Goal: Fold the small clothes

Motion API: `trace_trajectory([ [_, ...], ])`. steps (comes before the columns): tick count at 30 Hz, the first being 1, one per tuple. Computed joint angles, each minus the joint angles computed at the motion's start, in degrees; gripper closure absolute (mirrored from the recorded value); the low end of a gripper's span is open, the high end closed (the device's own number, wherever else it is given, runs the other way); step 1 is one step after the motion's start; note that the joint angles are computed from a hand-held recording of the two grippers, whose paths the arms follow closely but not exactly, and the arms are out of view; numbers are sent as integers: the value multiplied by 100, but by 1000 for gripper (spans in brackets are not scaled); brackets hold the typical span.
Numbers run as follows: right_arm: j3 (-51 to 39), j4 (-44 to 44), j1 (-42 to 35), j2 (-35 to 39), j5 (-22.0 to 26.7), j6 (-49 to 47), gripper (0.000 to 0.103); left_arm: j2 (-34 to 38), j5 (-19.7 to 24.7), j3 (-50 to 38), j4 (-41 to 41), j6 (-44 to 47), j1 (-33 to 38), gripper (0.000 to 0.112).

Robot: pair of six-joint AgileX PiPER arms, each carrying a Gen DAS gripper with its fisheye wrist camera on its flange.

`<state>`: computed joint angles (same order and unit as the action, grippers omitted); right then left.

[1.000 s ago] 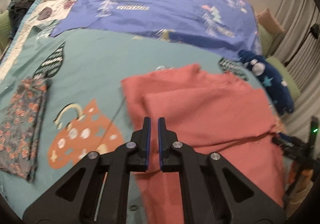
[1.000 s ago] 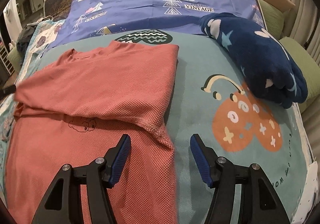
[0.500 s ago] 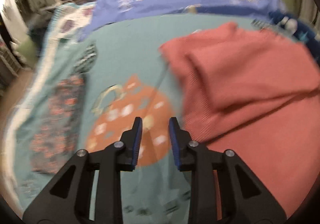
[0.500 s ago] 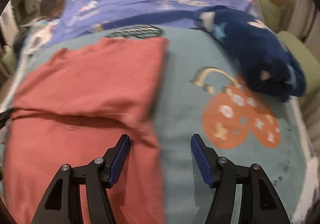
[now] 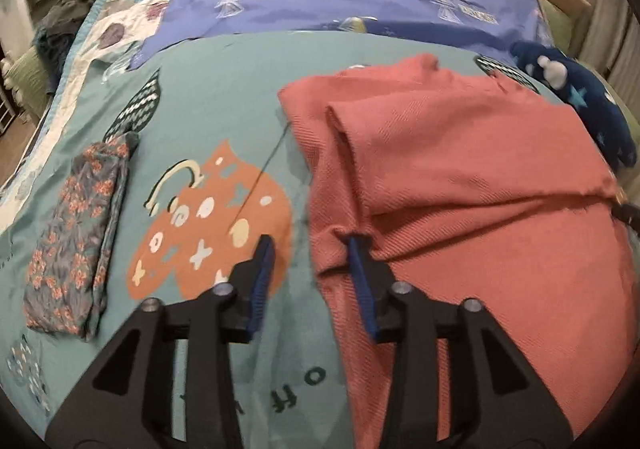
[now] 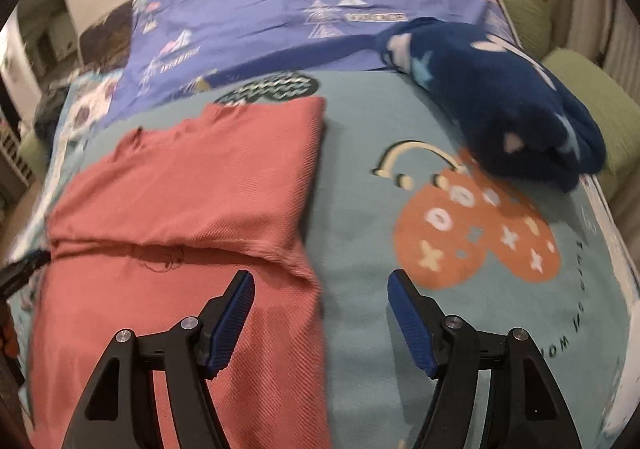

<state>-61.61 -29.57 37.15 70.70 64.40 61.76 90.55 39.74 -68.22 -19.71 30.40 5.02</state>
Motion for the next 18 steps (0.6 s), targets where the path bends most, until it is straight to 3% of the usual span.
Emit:
trace_trajectory([
  [2, -73, -150, -75, 341, 461, 159, 34, -101, 57, 44, 90, -29, 64, 59],
  [3, 25, -68, -221, 281, 419, 222, 34, -184, 106, 100, 83, 51, 130, 60],
  [5, 386, 242, -551, -235, -29, 172, 34, -249, 378, 59, -202, 342, 310, 62],
  [7, 639, 704, -927, -753, -513, -226, 34, -81, 955, -315, -1052, 947, 665, 62],
  [10, 615, 2074, -2065, -988, -1222, -1599, 32, 277, 1148, -1028, -1600, 891, 676, 60],
  [12, 284, 2927, -2751, -641, -1467, -2604, 32, 838, 1307, -1835, -1507, 526, 465, 56],
  [15, -374, 3946, -3488, 267, -1735, -3815, 32, 1739, 1452, -3014, -664, -371, 33, 56],
  [18, -866, 4776, -3867, 1051, -1859, -4469, 32, 2198, 1477, -3477, -148, -843, -167, 56],
])
